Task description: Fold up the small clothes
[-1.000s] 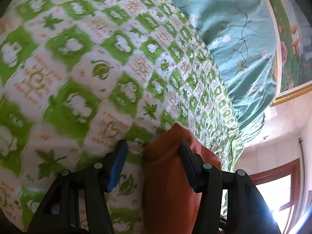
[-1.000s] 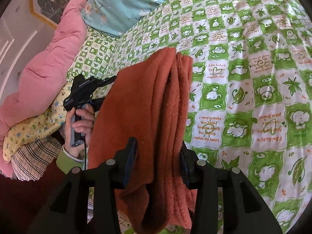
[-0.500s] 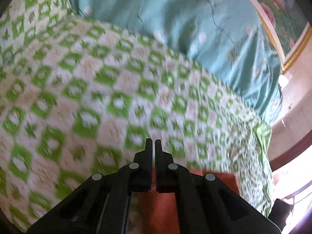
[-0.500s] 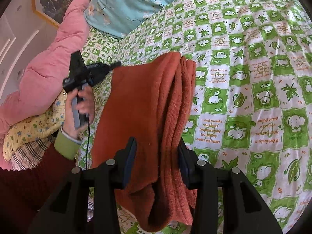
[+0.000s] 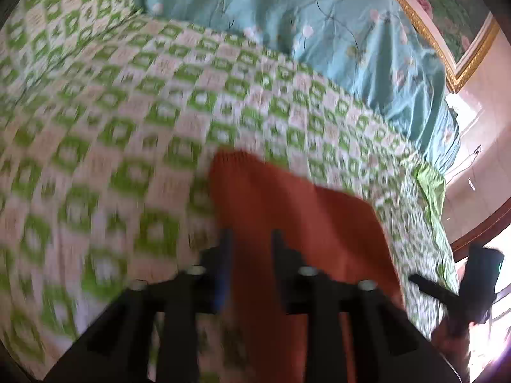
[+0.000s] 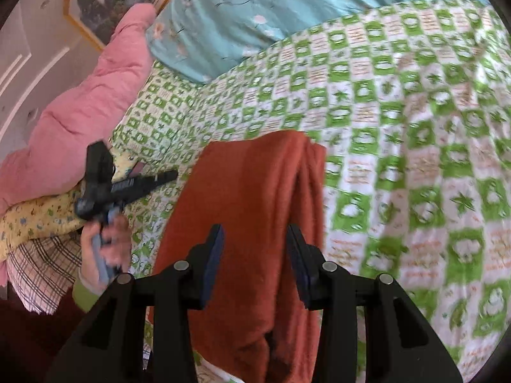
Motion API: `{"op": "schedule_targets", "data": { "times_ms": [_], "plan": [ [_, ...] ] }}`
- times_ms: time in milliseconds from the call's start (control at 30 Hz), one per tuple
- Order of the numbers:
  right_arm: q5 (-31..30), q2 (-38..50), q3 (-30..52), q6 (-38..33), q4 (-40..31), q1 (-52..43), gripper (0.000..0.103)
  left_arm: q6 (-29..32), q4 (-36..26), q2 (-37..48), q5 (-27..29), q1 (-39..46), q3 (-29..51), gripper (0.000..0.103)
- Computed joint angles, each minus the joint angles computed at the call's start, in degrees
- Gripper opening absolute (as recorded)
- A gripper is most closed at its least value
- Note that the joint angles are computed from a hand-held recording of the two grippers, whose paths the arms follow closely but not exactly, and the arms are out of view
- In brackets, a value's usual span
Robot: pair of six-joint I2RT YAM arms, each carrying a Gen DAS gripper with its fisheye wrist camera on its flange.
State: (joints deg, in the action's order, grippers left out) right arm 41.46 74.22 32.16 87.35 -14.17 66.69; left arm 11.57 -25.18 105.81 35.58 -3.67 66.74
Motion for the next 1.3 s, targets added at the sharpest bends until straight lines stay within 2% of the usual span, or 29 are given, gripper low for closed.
{"op": "schedule_targets", "data": {
  "times_ms": [33, 67, 200, 267, 333, 367, 400, 500, 567, 633, 700, 767, 900, 1000, 1100, 1300],
  "plan": [
    [-1.2, 0.5, -0.1, -2.0, 1.9, -1.5, 0.043, 0.3, 0.5, -1.8, -0.6, 0.3, -2.9, 0.05],
    [-2.6, 1.2, -0.2, -3.8, 3.7, -3.0, 0.043, 0.6, 1.0, -3.3, -0.9, 0.6, -5.2, 0.052],
    [-9.0, 4.2, -2.1, -5.6, 9.6, -8.3, 0.043, 3.6, 0.7, -6.8, -1.8, 1.3, -11.5, 0.054],
    [-10.6, 5.0, -3.7, -4.8, 12.3, -9.8, 0.043, 3.9, 1.3, -7.3, -1.7, 1.5, -13.2, 0.058],
    [-11.3, 4.0, -6.8, -4.5, 17.8, -10.8, 0.04, 3.6, 1.0, -6.5, -1.3, 1.6, -13.0, 0.058],
    [-11.4, 3.5, -7.7, -4.8, 19.9, -11.2, 0.022, 3.5, 0.7, -6.2, -1.1, 1.5, -12.7, 0.058],
    [-12.1, 2.4, -8.9, -5.9, 22.4, -12.1, 0.01, 3.3, 0.3, -6.1, -1.0, 1.3, -12.5, 0.058],
    [-8.7, -2.5, -8.9, -7.6, 21.7, -10.9, 0.01, 2.9, 0.3, -8.1, -2.1, 0.4, -13.3, 0.058],
    [-1.8, -6.5, -7.7, -6.6, 16.5, -6.2, 0.01, 3.1, 0.4, -9.1, -2.0, -0.1, -14.0, 0.058],
    [1.8, -7.1, -7.1, -2.5, 11.2, -2.9, 0.01, 3.7, 0.3, -9.2, -2.0, -0.7, -14.9, 0.059],
    [-0.6, -4.2, -7.1, 1.6, 8.1, -3.3, 0.01, 3.5, 1.5, -8.7, -3.6, -2.0, -15.7, 0.059],
    [-4.1, 0.9, -10.1, 3.1, 14.2, -5.1, 0.01, 2.8, 1.9, -7.4, -4.3, -2.7, -15.7, 0.06],
    [-5.7, 5.5, -13.8, 4.1, 22.7, -7.1, 0.01, 2.3, 0.4, -5.7, -3.3, -3.0, -14.0, 0.06],
    [-4.5, 4.9, -12.4, 4.5, 18.5, -6.1, 0.01, 1.5, 0.3, -4.8, -4.7, -4.9, -11.2, 0.061],
    [-2.7, 5.1, -8.7, 6.8, 10.3, -3.8, 0.01, -0.3, 0.1, -1.4, -5.2, -6.8, -6.4, 0.061],
    [-3.6, 4.6, -10.5, 6.5, 12.3, -4.5, 0.01, -7.2, -3.0, 12.6, -3.7, -8.8, 10.1, 0.063]
  ]
}}
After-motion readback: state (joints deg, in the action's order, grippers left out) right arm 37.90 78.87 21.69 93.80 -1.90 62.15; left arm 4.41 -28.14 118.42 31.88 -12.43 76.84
